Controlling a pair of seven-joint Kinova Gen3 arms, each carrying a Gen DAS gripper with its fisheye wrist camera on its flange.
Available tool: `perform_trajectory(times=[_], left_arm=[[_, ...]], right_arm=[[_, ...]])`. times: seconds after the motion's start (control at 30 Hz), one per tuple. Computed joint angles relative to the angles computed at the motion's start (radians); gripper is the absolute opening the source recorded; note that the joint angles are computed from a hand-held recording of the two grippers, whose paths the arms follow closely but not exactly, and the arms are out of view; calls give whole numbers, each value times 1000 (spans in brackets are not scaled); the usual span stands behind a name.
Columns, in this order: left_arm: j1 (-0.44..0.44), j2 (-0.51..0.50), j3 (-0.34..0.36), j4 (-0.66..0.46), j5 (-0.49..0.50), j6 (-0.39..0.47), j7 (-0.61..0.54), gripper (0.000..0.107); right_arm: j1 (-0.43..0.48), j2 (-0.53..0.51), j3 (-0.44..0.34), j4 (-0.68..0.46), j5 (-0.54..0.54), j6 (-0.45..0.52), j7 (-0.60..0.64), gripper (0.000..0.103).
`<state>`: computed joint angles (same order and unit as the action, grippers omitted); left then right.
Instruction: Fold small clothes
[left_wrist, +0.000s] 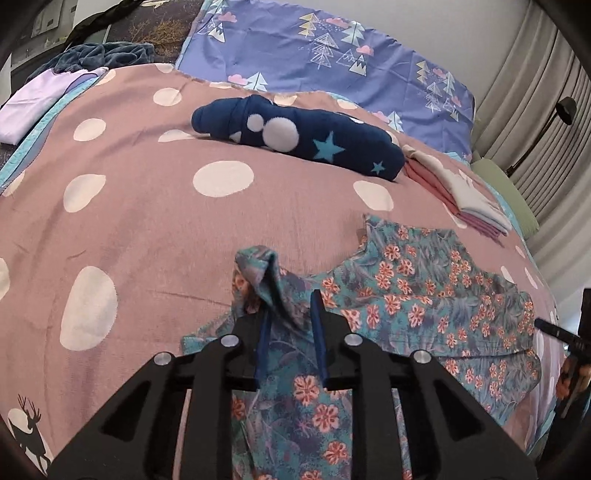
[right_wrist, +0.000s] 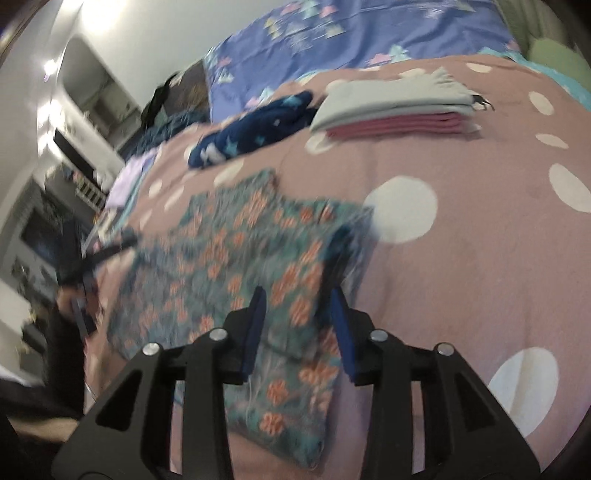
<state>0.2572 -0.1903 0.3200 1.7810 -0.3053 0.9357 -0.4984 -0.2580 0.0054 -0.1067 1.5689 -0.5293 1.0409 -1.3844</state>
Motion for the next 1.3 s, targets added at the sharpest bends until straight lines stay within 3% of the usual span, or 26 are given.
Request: perform_trajectory(times=[0.07, 0.13, 0.17, 0.2, 0.27, 0.33, 0.43, 0.47, 0.5, 0.53, 0.57, 0.6, 0.67, 0.8, 0.87, 0.93, 0.97, 1.0, 1.07, 1.13, 1.2, 1.3], left_arm=[[-1, 5, 6, -2, -9, 8, 8, 27], [3, 8, 1, -2, -4, 7, 6, 29], [6, 9, -6, -1, 5, 2, -1, 29], [7, 12, -14, -1, 14, -2, -13, 29], [5, 29, -34, -14, 35, -7, -42, 26], [-5, 58, -45, -38, 30, 1, -44, 19], [-17, 86, -56, -47, -12, 4, 28, 19], [-17, 85, -64, -42, -14, 3, 50, 20], [-11, 79, -75, -35, -14, 0, 60, 26], [-14, 63, -69, -17, -30, -9, 86, 30], [-25, 53, -43, -6, -61, -5, 116, 43], [-49, 42, -7, 1, -91, 11, 131, 52], [-64, 34, 10, 10, -102, 25, 111, 53], [-8, 71, -115, -2, 19, 11, -15, 54], [-22, 101, -110, -8, 27, -7, -29, 54], [-25, 117, -102, -18, 7, -17, -36, 48], [-7, 118, -126, -18, 19, -36, -58, 14], [-3, 119, -131, -19, 24, -50, -63, 3], [-25, 95, -85, -22, -14, -42, -27, 3], [-36, 36, -26, -20, -95, -33, 47, 2], [-13, -16, -22, -21, -140, -29, 84, 3], [-49, -10, 41, -73, -211, 57, 80, 3]], right_arm=[[31, 17, -62, -12, 47, 10, -46, 38], [121, 44, -149, -20, 38, 21, -59, 32], [167, 55, -186, -19, 10, 26, -41, 15], [213, 73, -218, -29, -31, 43, -21, 6], [306, 133, -293, -82, -112, 57, -30, 5], [384, 199, -359, -130, -193, 12, -88, 5], [389, 257, -319, -147, -269, -100, -185, 13], [355, 261, -273, -151, -262, -114, -198, 25], [316, 265, -232, -162, -242, -113, -206, 45], [296, 266, -206, -169, -236, -95, -196, 52], [289, 258, -199, -162, -239, -93, -171, 55], [294, 248, -210, -154, -229, -98, -138, 55], [249, 231, -179, -150, -174, -87, -98, 57], [200, 281, -194, -217, -43, -42, -151, 57], [181, 327, -225, -270, 27, -31, -170, 56], [126, 365, -195, -323, 70, -16, -175, 54], [104, 377, -178, -334, 76, -21, -166, 35], [101, 388, -175, -345, 66, -15, -151, 4], [145, 387, -216, -320, 0, -45, -103, 4], [238, 326, -305, -255, -80, -125, -22, 4], [309, 283, -362, -221, -144, -176, 46, 4], [276, 283, -321, -251, -118, -198, 32, 4]])
